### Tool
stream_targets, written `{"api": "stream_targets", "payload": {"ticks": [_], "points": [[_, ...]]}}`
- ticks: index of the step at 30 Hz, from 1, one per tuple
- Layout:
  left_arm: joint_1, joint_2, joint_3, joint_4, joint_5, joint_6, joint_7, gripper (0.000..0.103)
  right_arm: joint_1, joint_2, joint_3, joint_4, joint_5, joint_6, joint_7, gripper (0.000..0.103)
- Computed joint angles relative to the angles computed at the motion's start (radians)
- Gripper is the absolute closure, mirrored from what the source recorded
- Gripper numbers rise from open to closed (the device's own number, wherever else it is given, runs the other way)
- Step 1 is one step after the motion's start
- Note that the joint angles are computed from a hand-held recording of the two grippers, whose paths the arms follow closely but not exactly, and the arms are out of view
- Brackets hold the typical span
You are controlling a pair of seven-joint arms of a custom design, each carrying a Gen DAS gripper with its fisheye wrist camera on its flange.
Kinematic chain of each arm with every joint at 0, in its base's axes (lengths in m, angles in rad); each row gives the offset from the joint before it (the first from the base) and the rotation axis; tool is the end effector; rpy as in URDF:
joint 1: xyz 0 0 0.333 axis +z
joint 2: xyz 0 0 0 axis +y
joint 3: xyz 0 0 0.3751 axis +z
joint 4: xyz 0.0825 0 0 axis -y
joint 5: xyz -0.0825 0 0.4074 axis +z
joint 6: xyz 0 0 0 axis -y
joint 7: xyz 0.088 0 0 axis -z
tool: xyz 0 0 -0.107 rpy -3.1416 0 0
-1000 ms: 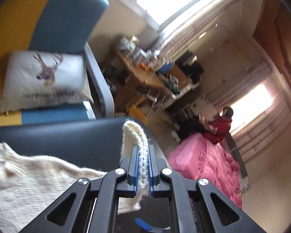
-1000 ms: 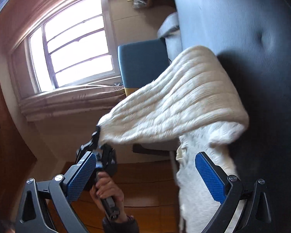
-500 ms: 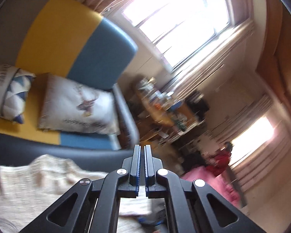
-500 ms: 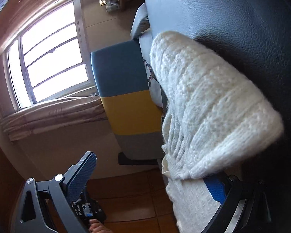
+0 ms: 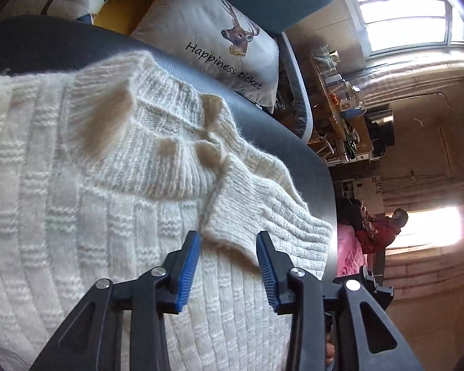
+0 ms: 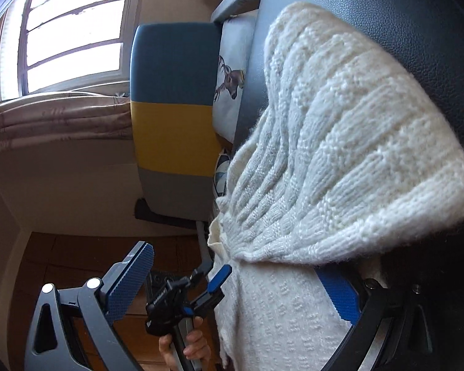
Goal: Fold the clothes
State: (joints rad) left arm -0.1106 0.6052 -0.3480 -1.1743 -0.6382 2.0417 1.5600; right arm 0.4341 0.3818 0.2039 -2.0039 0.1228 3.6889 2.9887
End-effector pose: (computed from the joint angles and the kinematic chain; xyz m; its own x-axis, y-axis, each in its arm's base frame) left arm 0.7457 -0.3064 0.5465 -0.1539 -0.6634 0.7323 -0.9876 0.0805 -0.1347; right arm 0.5679 0.3760 0.4697 -0.2284 -0.1335 -0.9644 -0.5435 0.8393 0.0126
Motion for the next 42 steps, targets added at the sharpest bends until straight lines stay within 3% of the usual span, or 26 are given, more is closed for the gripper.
{"api": "stream_targets", "payload": {"ticks": [6, 8, 10, 11, 14, 16, 20, 22, 26, 32, 35, 40, 42], "points": [[-0.055, 0.057, 0.006, 0.078, 0.073, -0.029, -0.035, 0.057, -0.035, -0.014, 0.019, -0.019, -0.067, 0.000, 0.031, 0.000], [-0.061, 0.062, 0.000, 0.084, 0.075, -0.017, -0.035, 0.059, -0.013, -0.032, -0.005, -0.023, -0.038, -0.035, -0.002, 0.000], [-0.067, 0.056, -0.003, 0.076, 0.082, 0.000, -0.024, 0.074, 0.003, -0.042, -0.022, -0.024, -0.007, -0.055, -0.032, 0.000], [-0.070, 0.053, -0.004, 0.073, 0.085, 0.008, -0.018, 0.091, 0.000, -0.048, -0.021, -0.036, -0.002, -0.052, -0.034, 0.000], [-0.075, 0.000, -0.006, 0.007, 0.088, 0.121, 0.040, 0.094, 0.036, -0.062, -0.051, -0.054, 0.076, -0.050, -0.080, 0.000], [-0.054, -0.042, -0.022, -0.042, 0.035, 0.226, 0.073, 0.094, 0.052, -0.068, -0.060, -0.064, 0.113, -0.037, -0.110, 0.000], [0.016, -0.140, -0.061, -0.128, -0.114, 0.389, 0.188, 0.095, 0.138, -0.104, -0.122, -0.053, 0.257, -0.085, -0.301, 0.000], [0.035, -0.171, -0.057, -0.143, -0.157, 0.412, 0.223, 0.094, 0.103, -0.103, -0.090, -0.051, 0.227, -0.075, -0.282, 0.000], [0.056, -0.225, -0.020, -0.194, -0.183, 0.436, 0.240, 0.095, 0.056, -0.078, -0.045, -0.030, 0.182, -0.055, -0.224, 0.000], [0.099, -0.353, 0.037, -0.398, -0.261, 0.482, 0.298, 0.095, 0.042, -0.038, -0.018, 0.024, 0.125, -0.082, -0.177, 0.000], [0.098, -0.393, 0.077, -0.494, -0.258, 0.481, 0.296, 0.094, 0.087, -0.025, -0.051, 0.052, 0.158, -0.138, -0.214, 0.000], [0.071, -0.396, 0.126, -0.575, -0.088, 0.448, 0.233, 0.095, 0.181, -0.028, -0.145, 0.079, 0.243, -0.246, -0.324, 0.000], [0.076, -0.409, 0.125, -0.610, -0.081, 0.434, 0.252, 0.094, 0.203, -0.032, -0.175, 0.092, 0.253, -0.301, -0.352, 0.000]]}}
